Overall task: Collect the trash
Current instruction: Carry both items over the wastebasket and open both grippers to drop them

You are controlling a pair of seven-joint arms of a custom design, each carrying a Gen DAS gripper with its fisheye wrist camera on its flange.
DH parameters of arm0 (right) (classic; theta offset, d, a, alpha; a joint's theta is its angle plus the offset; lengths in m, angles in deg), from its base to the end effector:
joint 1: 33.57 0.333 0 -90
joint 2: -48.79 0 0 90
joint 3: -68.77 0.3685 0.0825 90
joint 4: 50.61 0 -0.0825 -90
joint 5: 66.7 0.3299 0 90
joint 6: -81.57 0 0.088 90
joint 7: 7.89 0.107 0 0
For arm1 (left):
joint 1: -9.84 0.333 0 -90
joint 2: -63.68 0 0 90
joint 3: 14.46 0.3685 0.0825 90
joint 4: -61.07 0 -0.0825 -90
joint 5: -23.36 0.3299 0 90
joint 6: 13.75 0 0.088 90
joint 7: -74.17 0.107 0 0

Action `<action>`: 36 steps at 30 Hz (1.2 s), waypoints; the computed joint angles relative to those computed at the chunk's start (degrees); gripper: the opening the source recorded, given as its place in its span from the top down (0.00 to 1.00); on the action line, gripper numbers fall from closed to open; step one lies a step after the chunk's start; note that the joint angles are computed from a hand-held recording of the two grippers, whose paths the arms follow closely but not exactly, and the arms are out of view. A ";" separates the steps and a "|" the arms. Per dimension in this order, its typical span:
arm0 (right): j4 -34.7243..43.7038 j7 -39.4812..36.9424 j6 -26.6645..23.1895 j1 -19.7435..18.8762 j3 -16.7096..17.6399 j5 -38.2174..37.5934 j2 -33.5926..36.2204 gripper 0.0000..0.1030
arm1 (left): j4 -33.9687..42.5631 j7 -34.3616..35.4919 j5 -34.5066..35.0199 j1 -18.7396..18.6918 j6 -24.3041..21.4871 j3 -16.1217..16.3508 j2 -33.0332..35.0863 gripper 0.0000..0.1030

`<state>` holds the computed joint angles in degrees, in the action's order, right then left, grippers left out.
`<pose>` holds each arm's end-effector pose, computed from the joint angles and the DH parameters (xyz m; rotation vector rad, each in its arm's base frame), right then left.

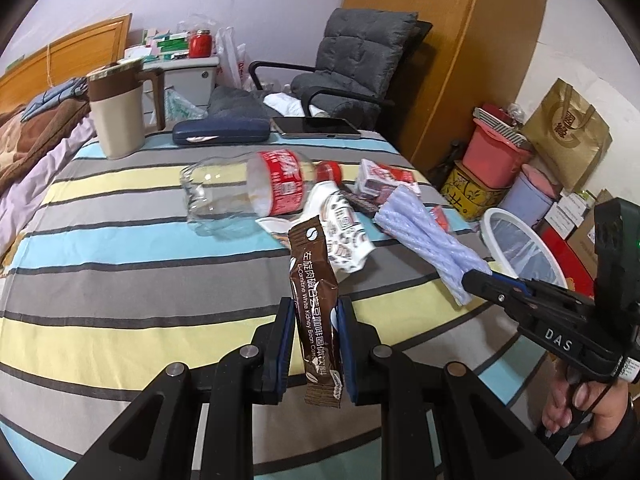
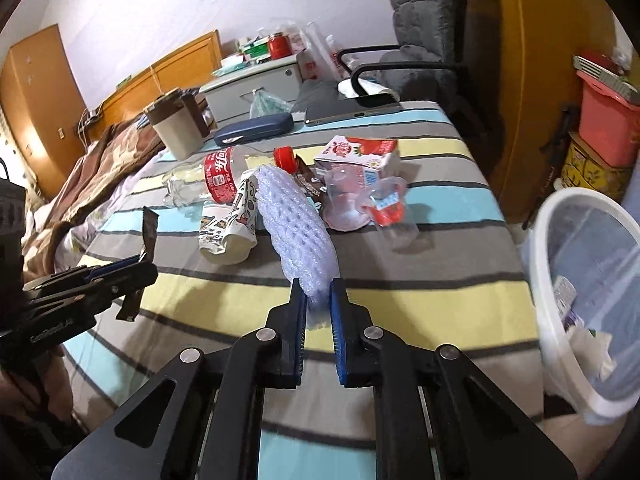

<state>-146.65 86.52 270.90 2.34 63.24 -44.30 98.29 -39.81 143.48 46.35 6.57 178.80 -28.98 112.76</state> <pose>0.6321 0.3471 0.2682 -1.7964 1.6166 -0.4152 0.6698 -0.2114 0.2649 -1.6809 2.0878 -1.0483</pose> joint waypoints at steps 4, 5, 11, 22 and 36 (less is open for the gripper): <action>-2.18 0.61 1.72 0.85 -0.42 1.34 -1.01 0.86 | -0.15 0.37 0.69 -0.22 0.00 -0.73 -0.41 0.79; -2.89 0.82 2.30 1.18 -0.76 1.88 -1.25 0.86 | 0.01 0.57 0.90 -0.42 -0.12 -0.89 -0.44 0.79; -6.96 1.43 5.47 2.63 -2.60 5.78 -2.89 0.86 | 2.88 2.60 2.25 0.21 -2.11 -4.42 1.01 0.79; -15.36 1.37 9.27 6.91 -8.23 17.02 -5.83 0.86 | 13.40 13.05 0.77 -0.04 -10.96 -14.07 7.32 0.79; -20.58 0.39 8.03 12.84 -16.82 30.07 -6.22 0.86 | 39.68 34.31 -7.25 -8.29 -29.18 -25.07 20.78 0.79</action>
